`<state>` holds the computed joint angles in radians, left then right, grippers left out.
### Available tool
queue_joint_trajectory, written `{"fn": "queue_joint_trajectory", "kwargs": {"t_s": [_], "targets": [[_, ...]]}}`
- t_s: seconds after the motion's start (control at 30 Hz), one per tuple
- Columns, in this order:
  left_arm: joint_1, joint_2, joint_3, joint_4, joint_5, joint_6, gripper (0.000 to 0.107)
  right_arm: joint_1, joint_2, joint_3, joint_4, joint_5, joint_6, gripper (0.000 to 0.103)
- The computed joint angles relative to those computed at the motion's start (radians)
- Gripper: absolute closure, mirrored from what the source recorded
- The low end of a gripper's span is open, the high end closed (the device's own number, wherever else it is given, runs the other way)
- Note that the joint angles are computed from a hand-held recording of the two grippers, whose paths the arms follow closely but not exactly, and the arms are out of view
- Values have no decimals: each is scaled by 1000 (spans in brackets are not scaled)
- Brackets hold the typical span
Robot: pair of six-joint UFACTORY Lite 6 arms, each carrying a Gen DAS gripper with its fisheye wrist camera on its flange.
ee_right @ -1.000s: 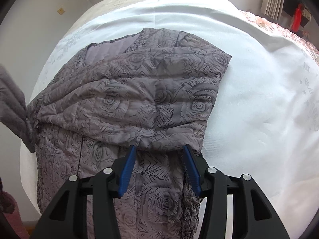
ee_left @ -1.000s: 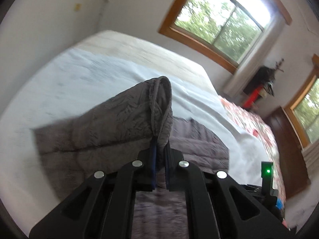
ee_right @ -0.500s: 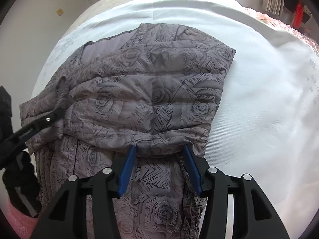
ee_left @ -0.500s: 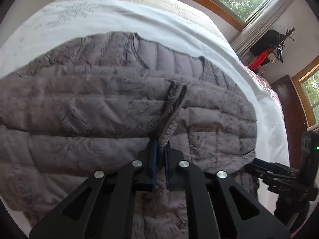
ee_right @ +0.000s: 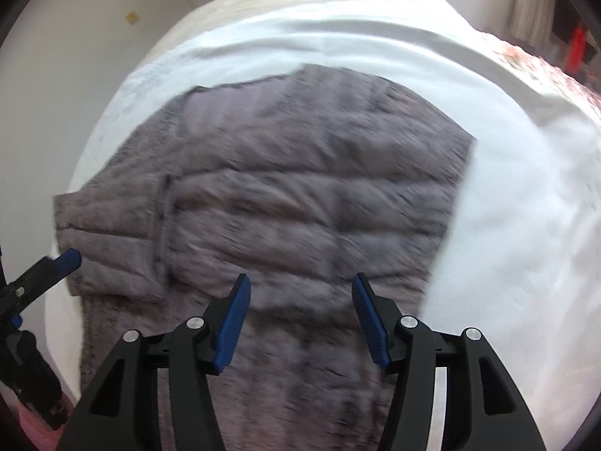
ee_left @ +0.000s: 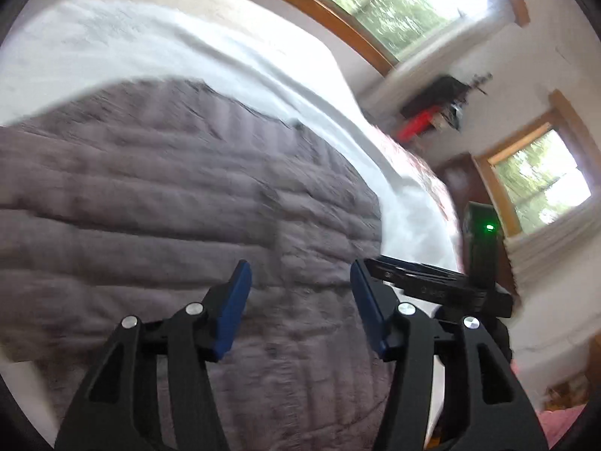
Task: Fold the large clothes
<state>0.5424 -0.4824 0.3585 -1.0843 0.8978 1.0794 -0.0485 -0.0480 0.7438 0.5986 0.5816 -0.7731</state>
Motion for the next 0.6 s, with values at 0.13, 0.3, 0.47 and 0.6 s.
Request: {"fn": "queue_joint_trajectory", "kwargs": {"t_s": [0.13, 0.3, 0.47, 0.6], "targets": [[20, -1, 22, 280, -311, -217, 57, 147, 53, 76, 22, 15, 40, 46], [66, 223, 50, 220, -461, -85, 61, 303, 253, 223, 46, 0, 110, 46], [101, 294, 43, 73, -487, 103, 61, 400, 401, 330, 6, -54, 192, 46], [79, 282, 29, 83, -500, 89, 61, 433, 450, 387, 76, -39, 122, 70]]}}
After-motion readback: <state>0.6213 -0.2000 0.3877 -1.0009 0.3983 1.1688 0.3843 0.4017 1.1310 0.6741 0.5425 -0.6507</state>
